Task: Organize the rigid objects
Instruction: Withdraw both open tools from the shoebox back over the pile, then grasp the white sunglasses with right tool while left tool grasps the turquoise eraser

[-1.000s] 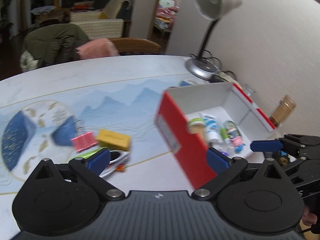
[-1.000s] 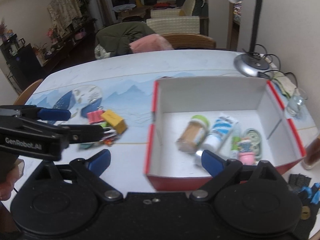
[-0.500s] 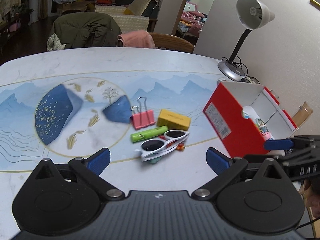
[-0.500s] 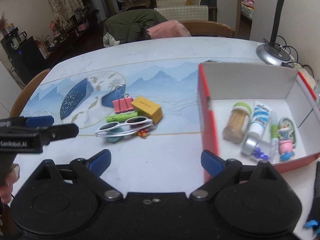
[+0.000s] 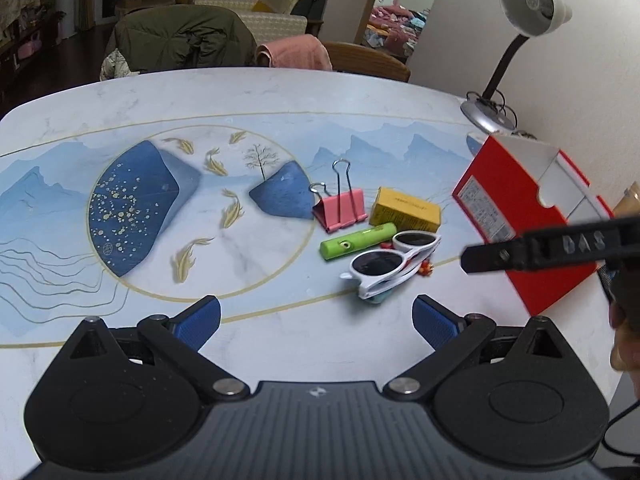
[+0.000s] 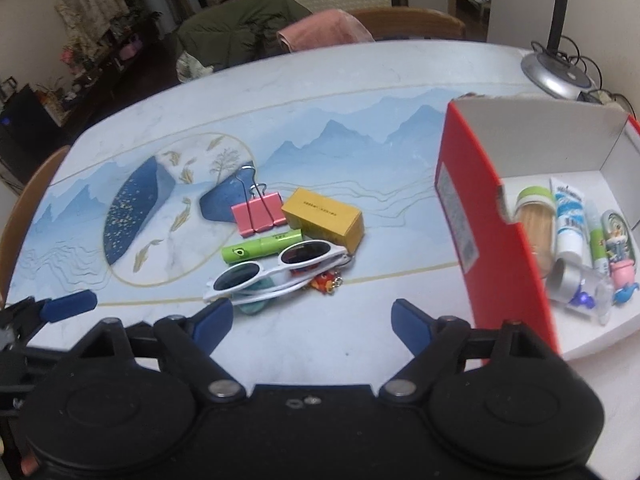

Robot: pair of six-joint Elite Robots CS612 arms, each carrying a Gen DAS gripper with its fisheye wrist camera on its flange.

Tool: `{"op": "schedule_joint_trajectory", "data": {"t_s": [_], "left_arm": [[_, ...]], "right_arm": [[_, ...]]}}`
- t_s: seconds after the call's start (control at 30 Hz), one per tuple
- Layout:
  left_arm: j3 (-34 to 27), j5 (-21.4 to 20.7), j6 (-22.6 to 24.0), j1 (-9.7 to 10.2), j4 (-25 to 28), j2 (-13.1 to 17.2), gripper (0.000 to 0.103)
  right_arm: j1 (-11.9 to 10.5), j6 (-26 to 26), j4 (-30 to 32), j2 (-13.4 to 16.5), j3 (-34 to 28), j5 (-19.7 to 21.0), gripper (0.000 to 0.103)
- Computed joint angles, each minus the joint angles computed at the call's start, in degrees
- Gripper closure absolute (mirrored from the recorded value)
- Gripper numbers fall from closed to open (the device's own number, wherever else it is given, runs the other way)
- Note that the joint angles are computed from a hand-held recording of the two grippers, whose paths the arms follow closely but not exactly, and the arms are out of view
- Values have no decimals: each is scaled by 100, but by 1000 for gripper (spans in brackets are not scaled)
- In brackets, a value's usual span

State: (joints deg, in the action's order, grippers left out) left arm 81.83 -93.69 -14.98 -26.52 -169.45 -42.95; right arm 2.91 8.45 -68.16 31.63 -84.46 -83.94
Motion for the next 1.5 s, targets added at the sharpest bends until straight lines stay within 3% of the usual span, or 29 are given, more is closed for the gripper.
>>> {"op": "schedule_joint_trajectory", "data": {"t_s": [0.5, 0.67, 0.83, 0.97, 1.03, 1.37, 1.5], "left_arm": [[-210, 64, 676, -110, -244, 351, 0], [-273, 58, 881, -144, -379, 446, 1], [-356, -108, 1065, -141, -394, 522, 6], [-405, -253, 1188, -135, -382, 560, 10], [-437, -359, 1248, -124, -360, 581, 14], [-476, -1115, 1526, -51, -322, 595, 17], [-499, -1543, 2016, -41, -197, 606, 18]], "right_arm": [[161, 962, 81, -339, 1010, -254, 28], [56, 1516, 321, -362, 1117, 369, 41], [-1, 1830, 350, -328, 1108, 600, 62], [-25, 1874, 278, -314, 1100, 679, 72], [-41, 1854, 244, -304, 1068, 756, 84], [-103, 1508, 331, -291, 918, 834, 94], [-125, 1169, 464, -285, 790, 801, 97]]}}
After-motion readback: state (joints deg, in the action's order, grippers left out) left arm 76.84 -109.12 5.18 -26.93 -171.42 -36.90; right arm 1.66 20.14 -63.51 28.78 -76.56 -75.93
